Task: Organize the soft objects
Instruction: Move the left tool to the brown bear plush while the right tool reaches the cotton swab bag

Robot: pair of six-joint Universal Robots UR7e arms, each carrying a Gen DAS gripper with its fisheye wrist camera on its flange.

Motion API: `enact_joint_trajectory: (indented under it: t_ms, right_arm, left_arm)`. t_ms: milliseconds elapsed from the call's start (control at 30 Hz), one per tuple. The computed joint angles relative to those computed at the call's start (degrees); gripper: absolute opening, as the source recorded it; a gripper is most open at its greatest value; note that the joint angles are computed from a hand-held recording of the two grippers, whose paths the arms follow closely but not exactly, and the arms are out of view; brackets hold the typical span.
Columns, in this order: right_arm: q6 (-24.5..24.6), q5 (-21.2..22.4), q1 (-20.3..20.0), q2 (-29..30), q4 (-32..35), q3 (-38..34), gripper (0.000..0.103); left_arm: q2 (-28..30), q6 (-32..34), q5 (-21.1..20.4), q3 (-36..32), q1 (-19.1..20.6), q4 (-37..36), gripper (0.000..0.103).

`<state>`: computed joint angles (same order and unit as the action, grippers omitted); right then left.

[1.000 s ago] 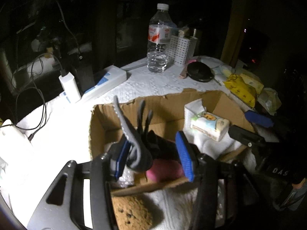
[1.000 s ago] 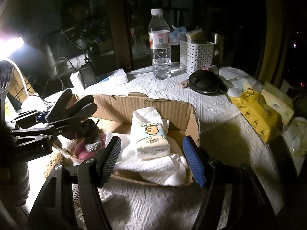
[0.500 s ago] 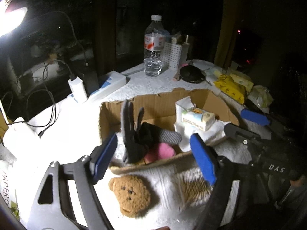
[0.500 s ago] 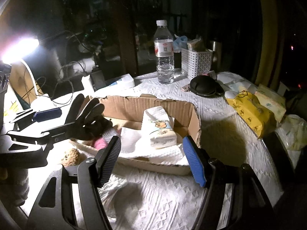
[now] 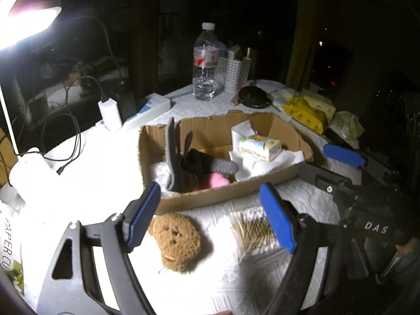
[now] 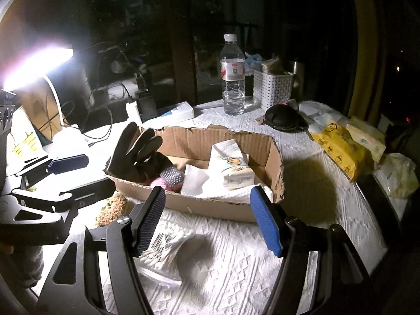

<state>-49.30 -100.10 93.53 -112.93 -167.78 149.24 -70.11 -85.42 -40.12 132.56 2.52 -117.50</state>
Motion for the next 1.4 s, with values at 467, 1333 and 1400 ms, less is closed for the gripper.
enact_joint_trajectory:
  t_ms: [467, 1333, 1400]
  right_arm:
    - [0.3, -0.4, -0.9, -2.4, 0.0, 3.7, 0.071]
    - [0.1, -1.1, -3.9, 6.5, 1.4, 5.6, 0.078]
    - [0.5, -1.5, -3.8, 7.7, 0.7, 5.6, 0.078]
  left_arm:
    - [0.3, -2.1, -2.7, 1.9, -0.2, 0.0, 0.079]
    - [2.1, -3.4, -9.0, 7.6, 3.7, -3.5, 0.079]
    - [2.1, -3.6, -8.8, 7.7, 3.5, -3.6, 0.079]
